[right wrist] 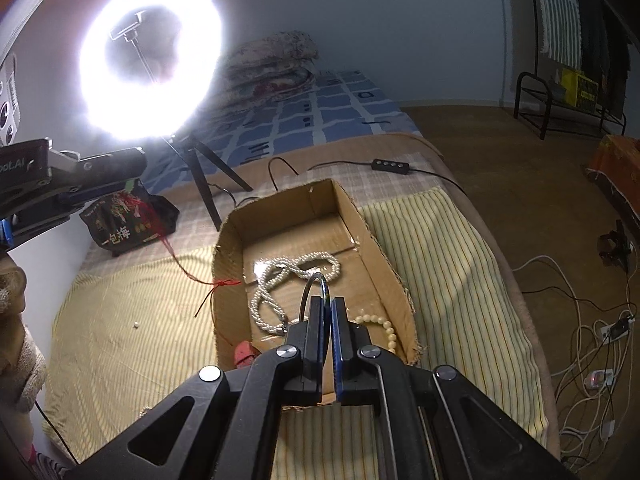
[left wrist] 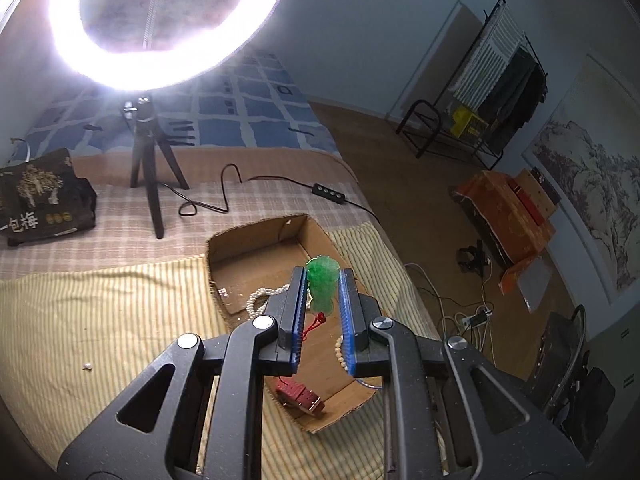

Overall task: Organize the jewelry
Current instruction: 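Lift and carry the pendant in the left tool and bangle in the right tool into the box, then open the left tool releasing the pendant while the right tool releases the bangle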

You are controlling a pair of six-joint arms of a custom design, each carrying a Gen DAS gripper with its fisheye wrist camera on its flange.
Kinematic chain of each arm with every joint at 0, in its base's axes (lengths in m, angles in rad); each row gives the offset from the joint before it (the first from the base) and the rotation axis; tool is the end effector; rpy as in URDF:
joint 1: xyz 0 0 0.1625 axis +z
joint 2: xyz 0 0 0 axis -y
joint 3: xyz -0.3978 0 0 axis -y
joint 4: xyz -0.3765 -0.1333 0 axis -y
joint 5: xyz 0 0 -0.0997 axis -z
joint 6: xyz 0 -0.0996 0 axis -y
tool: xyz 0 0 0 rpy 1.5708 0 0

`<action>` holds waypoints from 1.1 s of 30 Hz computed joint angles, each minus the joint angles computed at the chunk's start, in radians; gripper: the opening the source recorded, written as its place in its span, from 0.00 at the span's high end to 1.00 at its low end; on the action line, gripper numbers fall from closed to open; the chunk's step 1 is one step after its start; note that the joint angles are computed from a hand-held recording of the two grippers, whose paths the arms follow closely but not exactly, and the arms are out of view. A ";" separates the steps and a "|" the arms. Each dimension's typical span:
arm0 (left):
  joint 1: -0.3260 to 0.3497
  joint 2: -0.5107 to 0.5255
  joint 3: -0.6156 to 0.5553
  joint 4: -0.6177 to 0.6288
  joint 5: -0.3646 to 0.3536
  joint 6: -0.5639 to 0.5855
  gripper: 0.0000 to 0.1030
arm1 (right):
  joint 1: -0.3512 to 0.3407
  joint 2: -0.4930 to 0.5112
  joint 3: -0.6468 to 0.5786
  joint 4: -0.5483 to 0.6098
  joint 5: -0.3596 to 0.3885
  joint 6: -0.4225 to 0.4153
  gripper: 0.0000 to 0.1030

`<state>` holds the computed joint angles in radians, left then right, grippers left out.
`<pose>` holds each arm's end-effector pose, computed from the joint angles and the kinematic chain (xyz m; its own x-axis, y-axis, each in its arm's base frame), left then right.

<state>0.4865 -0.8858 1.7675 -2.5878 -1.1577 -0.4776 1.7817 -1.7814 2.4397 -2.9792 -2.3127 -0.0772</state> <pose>-0.4513 -0.4347 0.1030 -0.8254 0.4836 -0.2913 0.5591 0.7719 -0.3026 0.1352 -0.3164 0.3354 -0.8030 0.2400 0.5455 -0.2157 0.7361 -0.6416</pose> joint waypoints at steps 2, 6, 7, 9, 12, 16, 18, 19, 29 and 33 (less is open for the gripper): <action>0.003 0.018 -0.009 -0.001 -0.004 -0.001 0.86 | -0.009 0.001 0.001 0.000 0.003 -0.002 0.99; 0.010 0.050 -0.031 0.003 -0.012 -0.006 0.86 | -0.023 0.002 0.002 0.000 0.009 -0.003 0.99; 0.014 0.057 -0.035 0.002 -0.015 -0.003 0.86 | -0.027 0.003 0.003 0.002 0.012 -0.003 0.99; 0.019 0.071 -0.041 0.001 -0.026 -0.001 0.86 | -0.037 0.002 0.005 0.006 0.019 -0.001 0.99; 0.024 0.090 -0.047 -0.001 -0.031 0.004 0.86 | -0.049 0.000 0.008 0.013 0.027 0.008 0.99; 0.028 0.106 -0.053 0.005 -0.032 0.005 0.86 | -0.069 -0.007 0.013 0.023 0.042 0.014 0.99; 0.030 0.112 -0.056 0.015 -0.038 0.008 0.86 | -0.078 -0.008 0.012 0.034 0.049 0.016 0.99; 0.031 0.114 -0.060 0.020 -0.041 0.007 0.86 | -0.079 -0.009 0.012 0.036 0.049 0.017 0.97; 0.024 0.107 -0.055 0.045 -0.042 0.028 0.85 | -0.063 0.004 0.013 0.023 0.029 0.021 0.69; 0.024 0.088 -0.042 0.049 -0.036 0.029 0.85 | -0.053 0.010 0.012 0.022 0.021 0.025 0.66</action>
